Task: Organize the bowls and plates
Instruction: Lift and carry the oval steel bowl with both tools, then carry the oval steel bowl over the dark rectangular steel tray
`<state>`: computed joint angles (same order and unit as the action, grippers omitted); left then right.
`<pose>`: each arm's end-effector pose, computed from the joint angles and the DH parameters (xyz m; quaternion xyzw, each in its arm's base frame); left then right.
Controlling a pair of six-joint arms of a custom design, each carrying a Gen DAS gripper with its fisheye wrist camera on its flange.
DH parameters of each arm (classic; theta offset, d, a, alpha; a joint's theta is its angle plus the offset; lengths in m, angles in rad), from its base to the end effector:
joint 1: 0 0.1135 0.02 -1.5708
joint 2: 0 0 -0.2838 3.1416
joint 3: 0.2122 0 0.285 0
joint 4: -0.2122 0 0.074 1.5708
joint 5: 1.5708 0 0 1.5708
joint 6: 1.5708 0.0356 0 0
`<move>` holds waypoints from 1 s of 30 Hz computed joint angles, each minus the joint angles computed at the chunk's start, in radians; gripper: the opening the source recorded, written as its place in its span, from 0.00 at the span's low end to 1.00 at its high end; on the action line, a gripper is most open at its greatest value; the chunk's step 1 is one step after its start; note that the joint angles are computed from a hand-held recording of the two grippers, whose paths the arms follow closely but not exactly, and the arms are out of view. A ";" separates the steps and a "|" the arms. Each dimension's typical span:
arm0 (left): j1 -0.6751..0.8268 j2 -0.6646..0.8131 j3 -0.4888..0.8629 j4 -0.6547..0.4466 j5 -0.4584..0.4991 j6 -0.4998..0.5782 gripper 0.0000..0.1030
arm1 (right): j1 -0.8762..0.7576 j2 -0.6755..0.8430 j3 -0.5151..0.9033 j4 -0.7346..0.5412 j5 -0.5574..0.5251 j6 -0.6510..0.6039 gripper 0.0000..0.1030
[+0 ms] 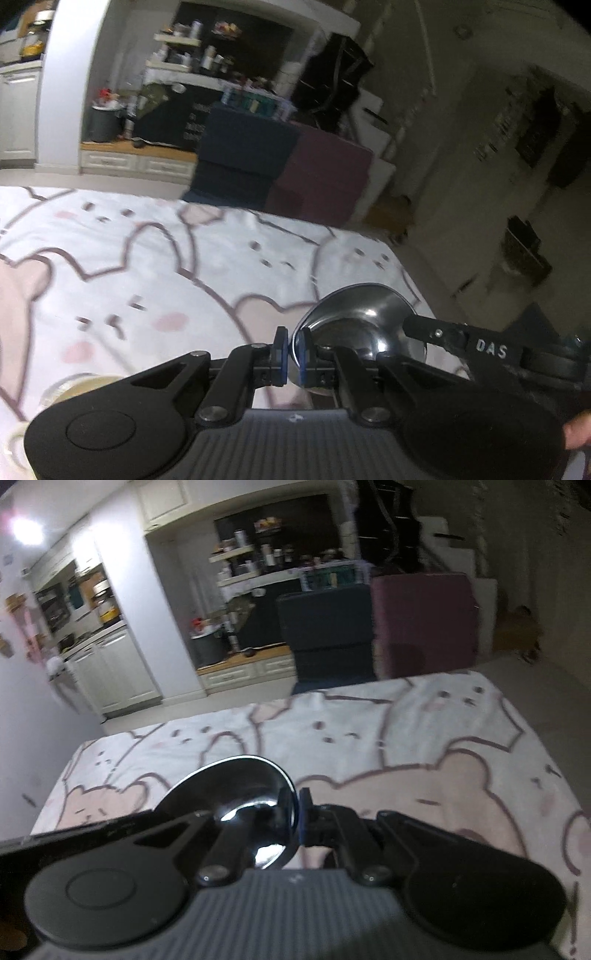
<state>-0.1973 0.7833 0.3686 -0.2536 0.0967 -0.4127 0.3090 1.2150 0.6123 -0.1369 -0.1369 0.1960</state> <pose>0.1797 -0.0394 0.1886 -0.0757 0.8959 -0.1723 0.4024 0.2514 0.0853 0.1974 -0.0791 0.9097 0.1612 0.3744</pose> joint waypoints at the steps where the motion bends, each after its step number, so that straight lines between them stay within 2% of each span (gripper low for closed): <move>1: -0.039 0.031 0.000 0.027 -0.021 -0.013 0.05 | -0.030 0.001 -0.007 0.000 -0.009 -0.004 0.05; 4: -0.111 0.125 0.007 0.101 -0.049 -0.033 0.04 | -0.117 0.012 -0.022 0.002 -0.038 -0.026 0.05; 9: -0.166 0.263 0.023 0.205 -0.037 -0.072 0.03 | -0.217 0.039 -0.034 0.011 -0.075 -0.084 0.05; 15: -0.252 0.405 0.055 0.279 -0.058 -0.096 0.04 | -0.307 0.100 -0.027 0.012 -0.085 -0.153 0.06; 19: -0.279 0.452 0.066 0.275 -0.076 -0.090 0.04 | -0.331 0.175 -0.010 0.017 -0.071 -0.183 0.06; 30: -0.263 0.525 0.075 0.254 -0.107 -0.102 0.06 | -0.226 0.291 0.047 0.004 0.025 -0.209 0.07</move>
<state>-0.4606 1.3080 0.4432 0.0009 -0.0103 -0.5144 0.0835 1.5064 0.6593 -0.1329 -0.1120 -0.0128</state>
